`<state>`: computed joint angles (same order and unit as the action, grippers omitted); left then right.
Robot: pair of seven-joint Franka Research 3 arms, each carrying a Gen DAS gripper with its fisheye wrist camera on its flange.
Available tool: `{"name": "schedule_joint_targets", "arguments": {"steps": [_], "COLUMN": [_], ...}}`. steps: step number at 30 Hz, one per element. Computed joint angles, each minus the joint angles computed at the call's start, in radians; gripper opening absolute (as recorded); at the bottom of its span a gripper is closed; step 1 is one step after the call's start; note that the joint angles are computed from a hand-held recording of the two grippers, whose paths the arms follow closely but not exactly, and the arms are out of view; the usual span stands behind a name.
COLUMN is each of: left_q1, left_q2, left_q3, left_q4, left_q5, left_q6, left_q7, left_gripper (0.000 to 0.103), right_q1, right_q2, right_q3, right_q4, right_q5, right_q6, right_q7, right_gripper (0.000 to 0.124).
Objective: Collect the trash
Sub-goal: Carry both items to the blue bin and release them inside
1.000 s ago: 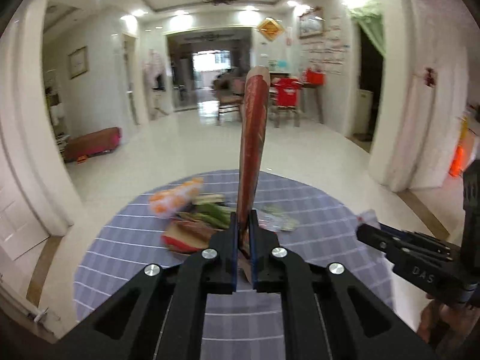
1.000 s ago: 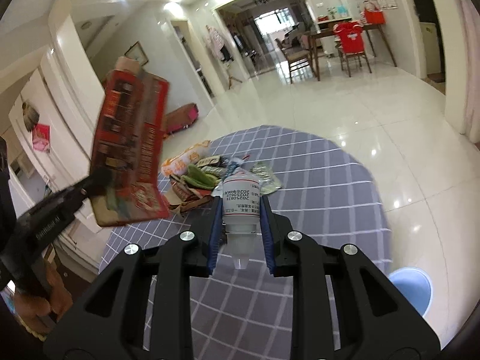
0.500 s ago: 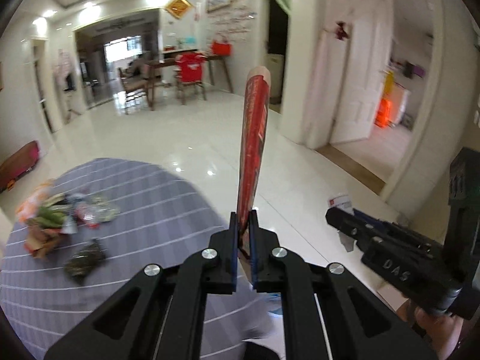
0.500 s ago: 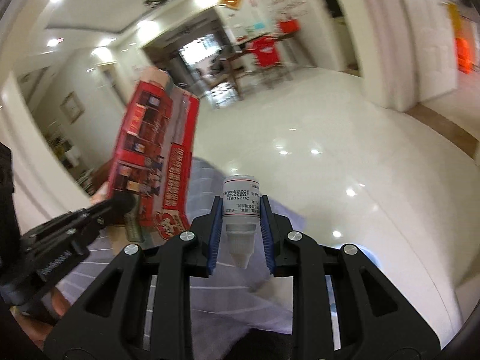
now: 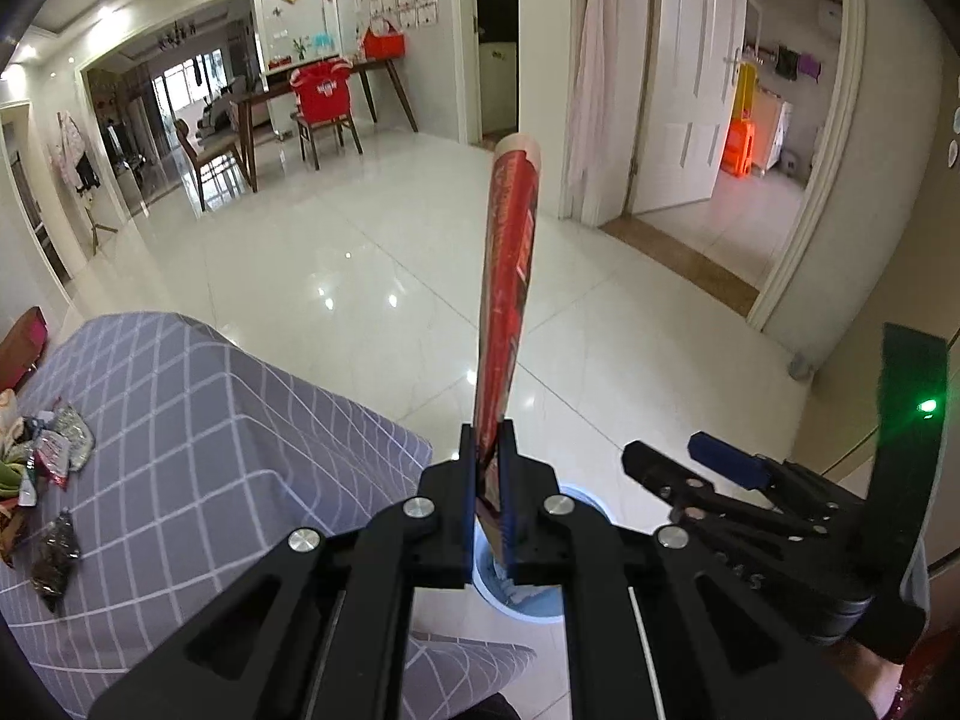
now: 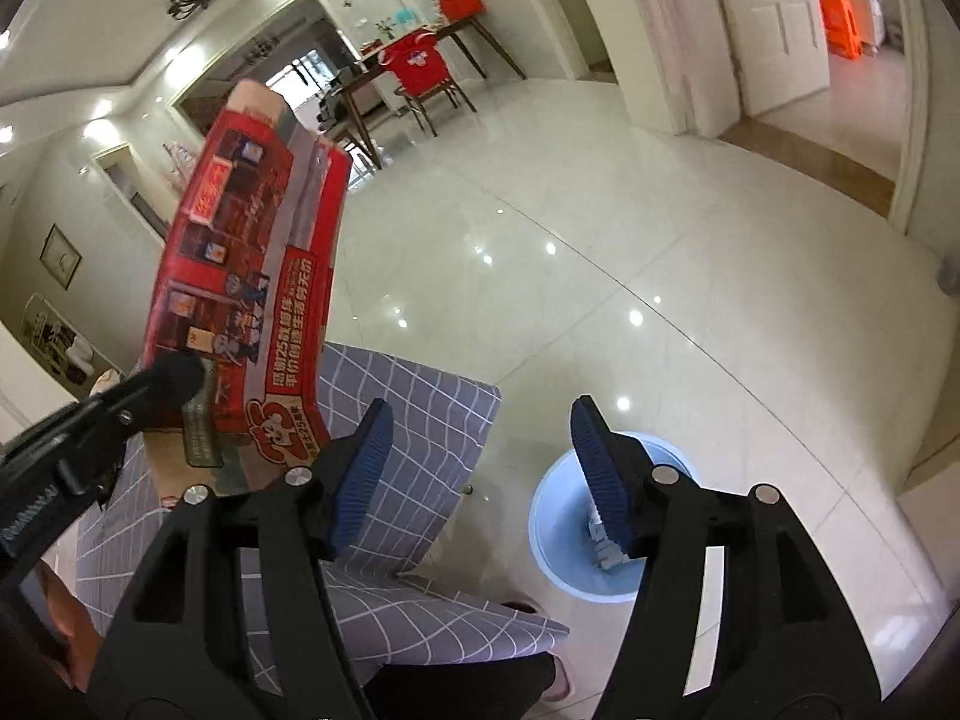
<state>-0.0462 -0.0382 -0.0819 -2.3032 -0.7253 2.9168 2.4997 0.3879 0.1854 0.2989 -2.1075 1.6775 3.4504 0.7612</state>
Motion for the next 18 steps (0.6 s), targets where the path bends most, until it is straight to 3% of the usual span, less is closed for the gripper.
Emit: {"name": "schedule_joint_targets", "arguments": {"steps": [1, 3, 5, 8, 12, 18], "left_q1": [-0.001, 0.003, 0.001, 0.000, 0.003, 0.005], "left_q2": [0.008, 0.007, 0.013, 0.018, 0.025, 0.042], "left_q3": [-0.003, -0.002, -0.009, -0.018, -0.023, -0.039], "left_q4": [0.000, -0.005, -0.007, -0.013, -0.010, -0.002], "left_q5": [0.014, 0.015, 0.021, 0.042, 0.050, 0.050], "left_q6": [0.002, -0.008, -0.011, -0.022, -0.063, -0.088], "left_q7": [-0.012, -0.001, -0.004, -0.018, -0.028, -0.033], "left_gripper": [0.006, 0.006, 0.007, 0.007, 0.007, 0.007], "right_q1": [0.004, 0.030, 0.054, 0.089, 0.109, 0.134], "right_q2": [-0.008, -0.037, -0.046, -0.083, -0.121, -0.140], "right_q3": [-0.001, -0.028, -0.053, -0.081, -0.107, -0.117], "right_q4": [-0.009, -0.069, -0.068, -0.132, -0.232, -0.283], "right_q5": [-0.005, -0.125, -0.112, -0.194, -0.372, -0.425], "right_q6": [0.003, 0.004, 0.014, 0.041, 0.068, 0.119], "right_q7": [0.015, 0.162, 0.162, 0.273, 0.482, 0.580], "right_gripper": [0.061, 0.061, 0.063, 0.064, 0.064, 0.064]}}
